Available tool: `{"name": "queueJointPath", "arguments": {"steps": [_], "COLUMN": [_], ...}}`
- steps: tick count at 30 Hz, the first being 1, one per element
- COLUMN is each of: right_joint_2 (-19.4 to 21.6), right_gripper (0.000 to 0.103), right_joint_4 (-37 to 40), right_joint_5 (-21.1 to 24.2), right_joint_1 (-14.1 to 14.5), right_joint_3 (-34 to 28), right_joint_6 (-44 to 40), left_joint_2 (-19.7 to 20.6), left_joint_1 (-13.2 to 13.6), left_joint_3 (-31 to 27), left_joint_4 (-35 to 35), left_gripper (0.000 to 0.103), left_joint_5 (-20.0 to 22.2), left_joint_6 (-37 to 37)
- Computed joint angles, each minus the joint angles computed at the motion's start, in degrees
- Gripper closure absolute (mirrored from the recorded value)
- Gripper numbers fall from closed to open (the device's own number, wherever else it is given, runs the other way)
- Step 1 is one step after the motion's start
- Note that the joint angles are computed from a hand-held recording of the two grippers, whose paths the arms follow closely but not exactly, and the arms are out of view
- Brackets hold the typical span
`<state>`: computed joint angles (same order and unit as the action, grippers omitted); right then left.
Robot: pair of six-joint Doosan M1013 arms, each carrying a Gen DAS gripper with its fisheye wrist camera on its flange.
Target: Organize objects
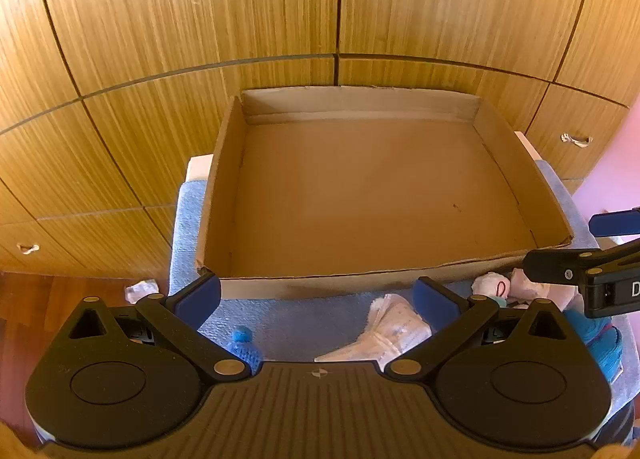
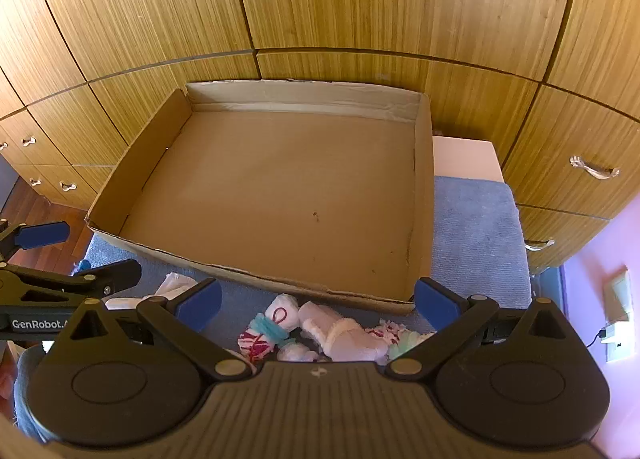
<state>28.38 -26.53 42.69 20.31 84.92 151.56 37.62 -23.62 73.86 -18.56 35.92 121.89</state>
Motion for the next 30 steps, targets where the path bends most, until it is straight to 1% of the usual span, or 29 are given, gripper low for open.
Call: {"name": "queueJointPath", "arguments": {"steps": [15, 30], "right_joint_2": [-0.17, -0.34], "right_gripper": [0.001, 0.001], "right_joint_4": [0.43, 0.47], "right_joint_5": [-0.22, -0.28], "right_joint_1": [-0.09, 0.00], "right_joint_3": [0.31, 0.29], "right_joint_6": [-0.26, 0.00], "left_joint_2": [0.15, 0.03], "left_joint_1": [-0.28, -0.27], "left_joint_3": [-0.24, -0.13], "left_joint_4": [0.98, 0.61], "left_gripper": [0.001, 0.001], "left_joint_5": [0.34, 0.12], "left_joint_6": [-1.22, -0.57]}}
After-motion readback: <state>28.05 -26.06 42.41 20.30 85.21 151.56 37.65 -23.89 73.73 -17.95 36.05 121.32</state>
